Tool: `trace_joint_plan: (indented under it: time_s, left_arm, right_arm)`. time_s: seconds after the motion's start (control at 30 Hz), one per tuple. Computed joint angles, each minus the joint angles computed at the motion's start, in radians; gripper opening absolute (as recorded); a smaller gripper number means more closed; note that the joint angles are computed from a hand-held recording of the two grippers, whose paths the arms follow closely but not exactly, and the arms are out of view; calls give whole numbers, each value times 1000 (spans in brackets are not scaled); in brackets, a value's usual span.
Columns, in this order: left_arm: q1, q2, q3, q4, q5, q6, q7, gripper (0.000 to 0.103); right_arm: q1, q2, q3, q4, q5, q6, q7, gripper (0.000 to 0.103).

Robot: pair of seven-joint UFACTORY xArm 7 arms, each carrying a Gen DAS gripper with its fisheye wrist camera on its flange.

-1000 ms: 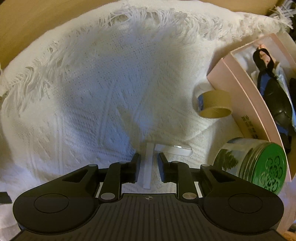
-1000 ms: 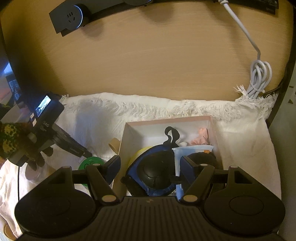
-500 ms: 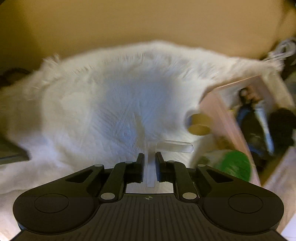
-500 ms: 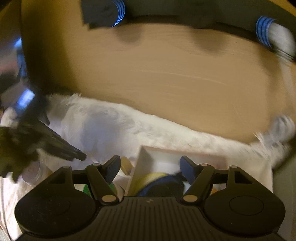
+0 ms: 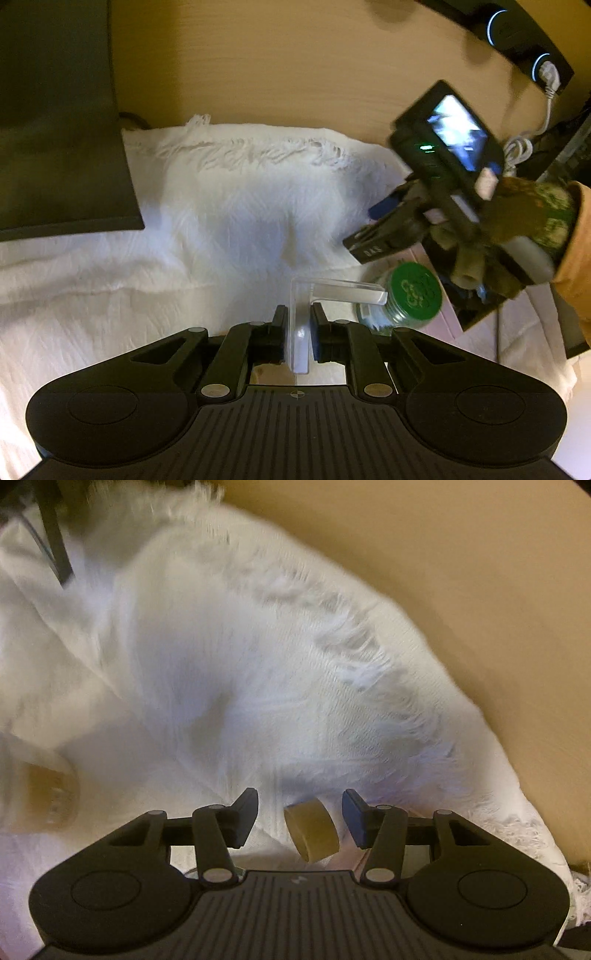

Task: Organize soft objects
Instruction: 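Carry the plastic piece and tape roll into the pink box and open both tools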

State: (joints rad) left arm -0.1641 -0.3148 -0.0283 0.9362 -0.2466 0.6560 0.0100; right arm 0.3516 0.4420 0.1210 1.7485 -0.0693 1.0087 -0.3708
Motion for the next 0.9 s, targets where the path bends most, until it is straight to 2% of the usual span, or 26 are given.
trace_joint_plan:
  time_s: [0.07, 0.1, 0.13, 0.2, 0.27, 0.37, 0.5, 0.57, 0.67, 0.9]
  left_arm:
    - [-5, -7, -11, -29, 1, -26, -15, 15]
    - [-6, -6, -12, -33, 4, -32, -19, 15]
    - [-4, -6, -14, -35, 10, -34, -26, 15]
    - [4, -7, -18, -39, 28, -37, -49, 15]
    - [14, -7, -28, -35, 58, -34, -82, 15]
    - [24, -13, -44, -27, 108, -32, -122, 15]
    - [24, -44, -67, -5, 168, -23, -173, 15]
    - [17, -63, -79, 5, 190, -17, -191, 15]
    - [2, -81, -103, 21, 218, -11, -221, 15]
    - [-64, -57, -149, 68, 239, -13, -254, 15]
  right_arm:
    - [11, 17, -7, 18, -17, 24, 20, 37]
    - [8, 21, -3, 23, -7, 38, 17, 25]
    - [3, 18, 0, 20, 3, 47, 12, 21]
    - [-6, -13, 5, -23, 21, 25, 7, 21]
    - [-23, -80, 14, -108, 56, -43, 6, 21]
    - [-72, -178, 42, -176, 189, -81, -41, 21]
    - [-125, -334, 55, -254, 407, -95, -179, 21]
    - [-138, -415, 39, -285, 521, -78, -252, 21]
    - [-137, -533, -2, -357, 627, -67, -325, 21]
    - [-141, -682, -112, -463, 718, -26, -417, 21]
